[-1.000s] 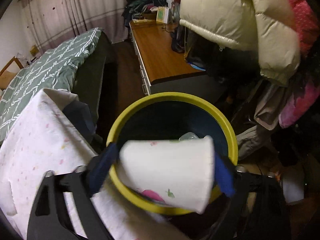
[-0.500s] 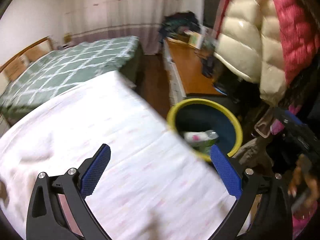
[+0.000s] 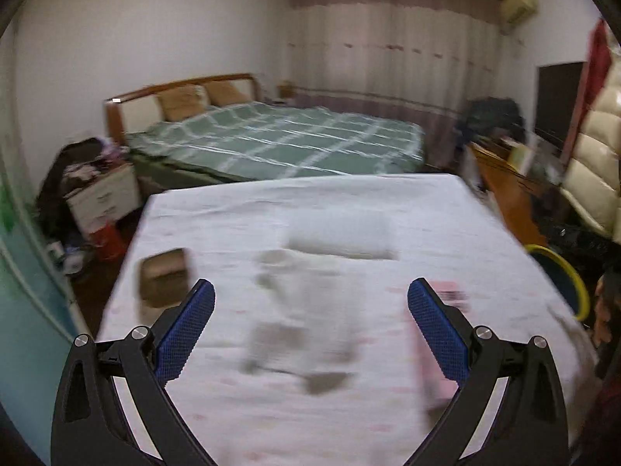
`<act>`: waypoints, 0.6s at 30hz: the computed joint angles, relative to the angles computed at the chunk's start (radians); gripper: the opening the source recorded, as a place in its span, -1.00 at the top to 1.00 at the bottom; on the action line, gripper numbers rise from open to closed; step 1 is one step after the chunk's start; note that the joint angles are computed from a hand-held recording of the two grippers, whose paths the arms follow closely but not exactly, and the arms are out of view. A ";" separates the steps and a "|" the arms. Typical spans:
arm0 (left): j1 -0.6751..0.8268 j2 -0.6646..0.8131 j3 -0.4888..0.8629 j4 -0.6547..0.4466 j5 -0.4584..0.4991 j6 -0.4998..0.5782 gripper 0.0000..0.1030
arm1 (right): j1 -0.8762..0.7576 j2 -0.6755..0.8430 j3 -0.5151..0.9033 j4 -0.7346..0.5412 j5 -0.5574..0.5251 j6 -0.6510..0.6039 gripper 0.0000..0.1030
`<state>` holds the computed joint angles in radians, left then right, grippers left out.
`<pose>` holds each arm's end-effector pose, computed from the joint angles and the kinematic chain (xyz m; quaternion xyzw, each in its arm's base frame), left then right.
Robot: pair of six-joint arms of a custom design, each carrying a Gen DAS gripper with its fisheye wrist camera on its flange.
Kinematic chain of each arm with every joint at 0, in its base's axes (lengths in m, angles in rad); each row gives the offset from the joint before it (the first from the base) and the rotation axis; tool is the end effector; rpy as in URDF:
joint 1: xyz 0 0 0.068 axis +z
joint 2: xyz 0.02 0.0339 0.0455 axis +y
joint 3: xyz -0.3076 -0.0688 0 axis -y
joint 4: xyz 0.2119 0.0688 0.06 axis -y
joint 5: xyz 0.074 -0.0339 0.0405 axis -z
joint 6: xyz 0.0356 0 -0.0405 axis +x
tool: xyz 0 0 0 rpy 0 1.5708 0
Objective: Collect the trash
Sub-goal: 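Reach the right tool to the bubble wrap and grasp it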
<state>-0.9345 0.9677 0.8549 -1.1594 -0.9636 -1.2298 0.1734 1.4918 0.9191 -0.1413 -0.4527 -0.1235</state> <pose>0.0773 -0.0555 0.3125 -0.1971 0.8566 0.0987 0.4665 0.2795 0.0648 0.2863 -0.2233 0.8629 0.2142 0.3996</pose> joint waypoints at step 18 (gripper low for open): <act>0.191 -0.237 -0.209 0.241 0.000 0.269 -0.90 | 0.477 0.559 0.654 -0.311 0.187 -0.251 -0.57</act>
<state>-0.7432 0.7307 0.6458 -0.9182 -0.9639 -0.9605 0.6501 2.0507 1.5727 -0.4518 -0.2657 -0.3745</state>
